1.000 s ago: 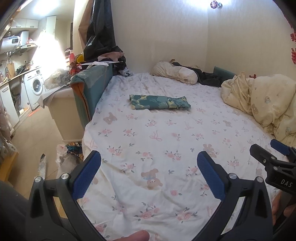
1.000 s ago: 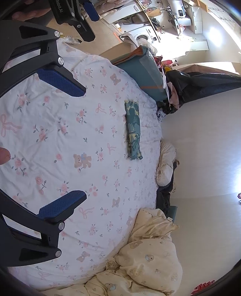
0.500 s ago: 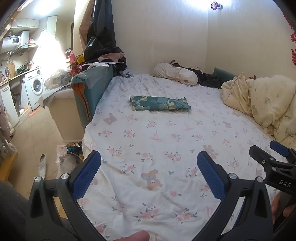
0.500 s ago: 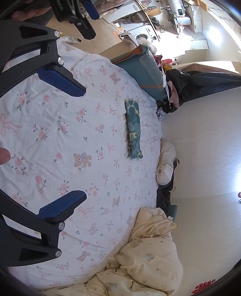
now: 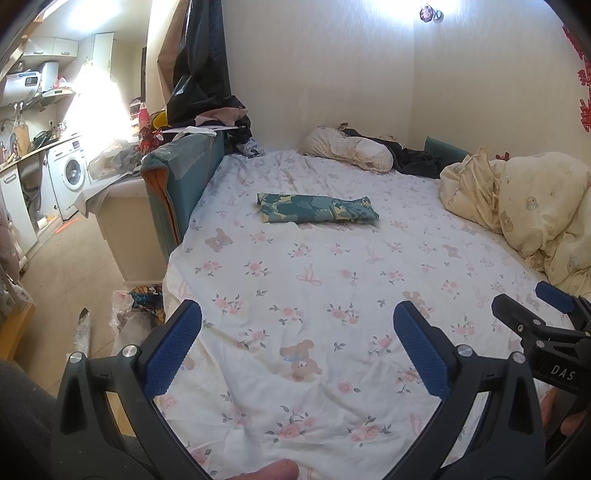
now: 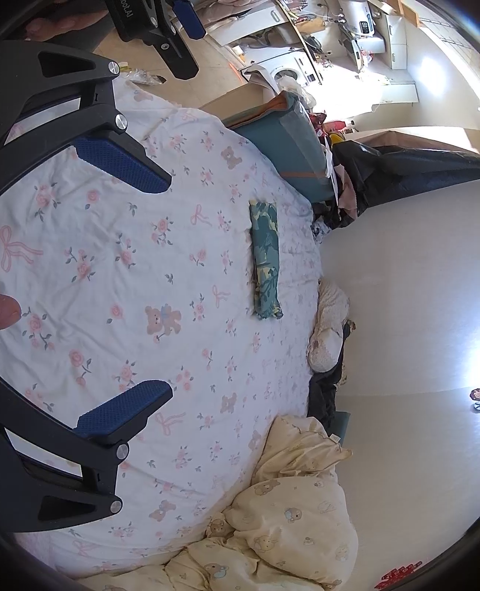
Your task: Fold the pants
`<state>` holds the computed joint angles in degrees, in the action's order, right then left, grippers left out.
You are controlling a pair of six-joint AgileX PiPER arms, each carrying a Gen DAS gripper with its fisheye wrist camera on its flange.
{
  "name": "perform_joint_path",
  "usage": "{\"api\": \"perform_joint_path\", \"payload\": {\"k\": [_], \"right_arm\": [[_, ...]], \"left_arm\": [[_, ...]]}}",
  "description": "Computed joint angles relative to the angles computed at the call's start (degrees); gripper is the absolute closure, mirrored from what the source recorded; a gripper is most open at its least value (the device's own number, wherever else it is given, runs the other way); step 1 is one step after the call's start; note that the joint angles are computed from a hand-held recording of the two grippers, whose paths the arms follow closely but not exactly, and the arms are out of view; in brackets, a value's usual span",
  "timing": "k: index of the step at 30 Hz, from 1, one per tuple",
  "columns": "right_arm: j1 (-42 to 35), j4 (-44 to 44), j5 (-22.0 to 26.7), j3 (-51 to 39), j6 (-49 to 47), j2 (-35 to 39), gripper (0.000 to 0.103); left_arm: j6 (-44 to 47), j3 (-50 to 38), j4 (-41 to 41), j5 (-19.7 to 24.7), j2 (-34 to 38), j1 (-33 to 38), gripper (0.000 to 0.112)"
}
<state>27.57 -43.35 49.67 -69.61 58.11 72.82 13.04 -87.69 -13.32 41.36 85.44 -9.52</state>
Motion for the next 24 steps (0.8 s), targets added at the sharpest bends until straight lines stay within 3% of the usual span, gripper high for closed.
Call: {"api": "perform_joint_path", "payload": {"k": [24], "right_arm": [[0.52,-0.13,-0.07,0.25,2.0,0.31,0.0]], "left_arm": [[2.0,0.2,-2.3,-0.47,0.17,0.12,0.01]]}}
